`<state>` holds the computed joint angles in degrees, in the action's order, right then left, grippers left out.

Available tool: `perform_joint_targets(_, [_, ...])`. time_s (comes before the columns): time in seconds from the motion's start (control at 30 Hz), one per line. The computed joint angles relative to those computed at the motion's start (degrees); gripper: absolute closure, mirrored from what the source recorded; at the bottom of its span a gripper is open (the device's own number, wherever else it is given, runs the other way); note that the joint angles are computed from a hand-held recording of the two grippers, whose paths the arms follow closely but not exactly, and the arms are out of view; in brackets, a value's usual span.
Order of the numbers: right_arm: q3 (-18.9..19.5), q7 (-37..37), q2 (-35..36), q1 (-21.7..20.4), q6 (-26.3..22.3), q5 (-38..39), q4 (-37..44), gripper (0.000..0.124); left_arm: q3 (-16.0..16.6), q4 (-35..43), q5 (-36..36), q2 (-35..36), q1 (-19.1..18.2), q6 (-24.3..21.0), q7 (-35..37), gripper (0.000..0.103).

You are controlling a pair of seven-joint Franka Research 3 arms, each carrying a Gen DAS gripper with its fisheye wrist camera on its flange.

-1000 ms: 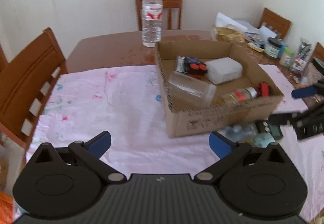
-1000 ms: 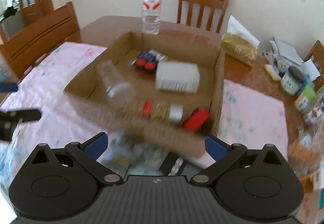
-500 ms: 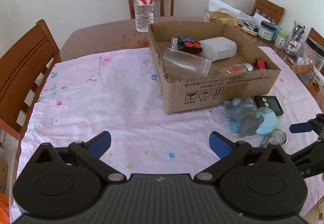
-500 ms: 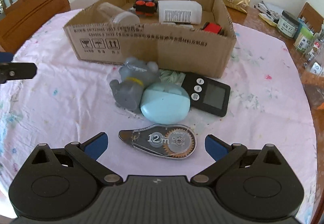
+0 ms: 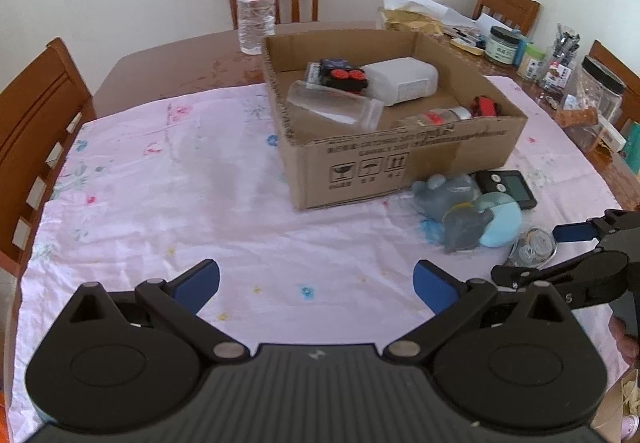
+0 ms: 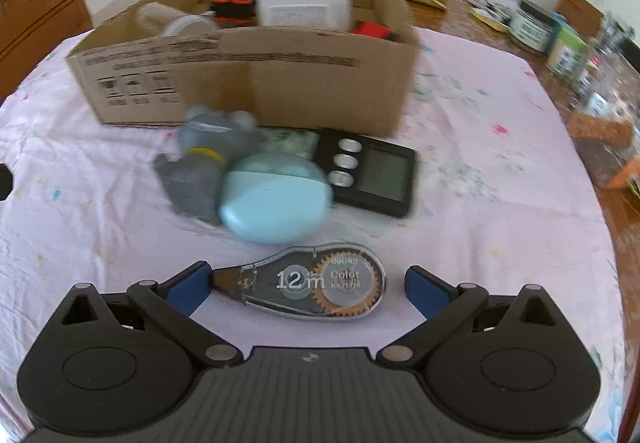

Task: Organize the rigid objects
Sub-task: 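Move right tool to the correction tape while left tool approaches the grey cat figurine, then grasp the correction tape with right gripper while left grasps the grey cat figurine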

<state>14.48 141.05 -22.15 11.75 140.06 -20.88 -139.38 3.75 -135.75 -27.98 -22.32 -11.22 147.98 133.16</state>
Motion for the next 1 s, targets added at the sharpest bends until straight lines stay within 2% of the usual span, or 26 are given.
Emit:
perform_joint_targets(0.2, [-1.6, -2.6, -3.2, -0.6, 0.5, 1.5, -3.2, 0.021, -0.6, 1.1, -1.9, 0.9, -1.7, -0.7, 1.1, 0.001])
perform_joint_targets(0.37, [-0.8, -4.0, -4.1, -1.6, 1.8, 2.1, -4.2, 0.021, -1.6, 2.7, -4.6, 2.5, -3.7, -1.3, 3.8, 0.001])
perform_joint_targets(0.53, [-0.4, -5.5, -4.8, -2.3, 4.1, 2.1, -5.6, 0.021, -4.1, 3.8, -5.6, 5.2, -4.7, 0.0, 5.1, 0.001])
perform_joint_targets(0.7, [-0.2, -7.0, -4.9, -2.8, 5.1, 2.7, -5.9, 0.021, -6.4, 4.9, -5.6, 8.3, -4.6, 1.1, 4.2, 0.001])
perform_joint_targets(0.83, [0.0, -7.6, -5.0, -3.2, 5.5, 3.1, -6.0, 0.021, -7.9, 4.8, -2.7, 9.6, -3.4, 2.7, 1.2, 0.001])
perform_joint_targets(1.0, [0.1, -8.1, -4.9, -3.3, 5.1, 3.7, -5.8, 0.021, -6.9, 4.2, -1.6, 9.2, -2.5, 2.4, 0.5, 0.001])
